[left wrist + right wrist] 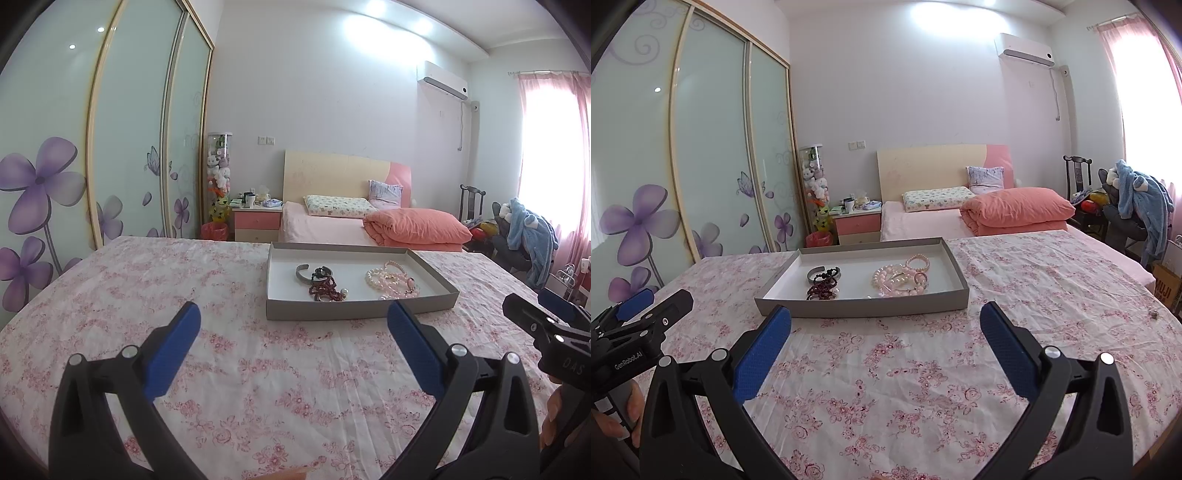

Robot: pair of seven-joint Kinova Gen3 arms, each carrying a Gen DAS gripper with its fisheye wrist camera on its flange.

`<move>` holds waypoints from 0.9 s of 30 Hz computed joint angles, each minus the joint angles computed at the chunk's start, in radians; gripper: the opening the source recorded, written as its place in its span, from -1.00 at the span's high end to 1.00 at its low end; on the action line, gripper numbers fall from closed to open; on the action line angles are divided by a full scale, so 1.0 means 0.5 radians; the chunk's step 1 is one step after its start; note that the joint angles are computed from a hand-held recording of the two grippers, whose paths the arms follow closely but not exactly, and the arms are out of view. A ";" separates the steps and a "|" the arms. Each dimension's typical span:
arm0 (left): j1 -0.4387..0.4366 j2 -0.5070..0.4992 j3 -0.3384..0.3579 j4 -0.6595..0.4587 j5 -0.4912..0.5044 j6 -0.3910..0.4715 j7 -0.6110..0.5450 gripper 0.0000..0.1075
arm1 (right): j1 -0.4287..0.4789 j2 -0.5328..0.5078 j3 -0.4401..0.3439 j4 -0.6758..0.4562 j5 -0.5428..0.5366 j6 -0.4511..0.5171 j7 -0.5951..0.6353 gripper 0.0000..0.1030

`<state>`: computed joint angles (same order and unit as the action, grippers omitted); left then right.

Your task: Organize jewelry

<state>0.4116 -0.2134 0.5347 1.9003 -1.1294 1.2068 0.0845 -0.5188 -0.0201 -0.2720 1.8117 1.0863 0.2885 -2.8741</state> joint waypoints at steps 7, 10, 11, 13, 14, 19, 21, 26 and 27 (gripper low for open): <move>0.005 0.001 -0.007 0.008 0.006 0.005 0.008 -0.84 | -0.005 0.002 -0.001 -0.003 -0.004 0.010 0.000 -0.97; 0.006 0.001 -0.007 0.008 0.007 0.005 0.009 -0.84 | -0.006 0.002 0.001 0.000 0.006 0.008 -0.009 -0.97; 0.006 0.001 -0.008 0.007 0.006 0.005 0.007 -0.84 | -0.007 0.002 0.000 -0.001 0.006 0.010 -0.009 -0.97; 0.006 0.001 -0.007 0.008 0.005 0.006 0.008 -0.84 | -0.007 0.002 0.001 -0.001 0.009 0.010 -0.012 -0.97; 0.007 0.001 -0.007 0.009 0.005 0.005 0.009 -0.84 | -0.008 0.003 0.001 -0.001 0.006 0.010 -0.011 -0.97; 0.006 0.001 -0.008 0.006 0.008 0.006 0.005 -0.84 | -0.008 0.002 0.002 -0.002 -0.010 0.007 0.006 -0.97; 0.006 0.002 -0.008 0.005 0.007 0.007 0.005 -0.84 | -0.007 0.002 0.003 -0.002 -0.008 0.007 0.006 -0.97; 0.007 0.005 -0.006 0.001 0.007 0.013 0.005 -0.84 | -0.007 0.002 0.002 0.002 -0.002 0.007 -0.003 -0.97; 0.008 0.007 -0.005 0.000 0.006 0.017 0.007 -0.84 | -0.009 0.002 0.001 0.002 -0.001 0.010 -0.005 -0.97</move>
<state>0.4155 -0.2099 0.5324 1.9003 -1.1263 1.2152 0.0879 -0.5231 -0.0190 -0.2716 1.8126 1.0857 0.2933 -2.8766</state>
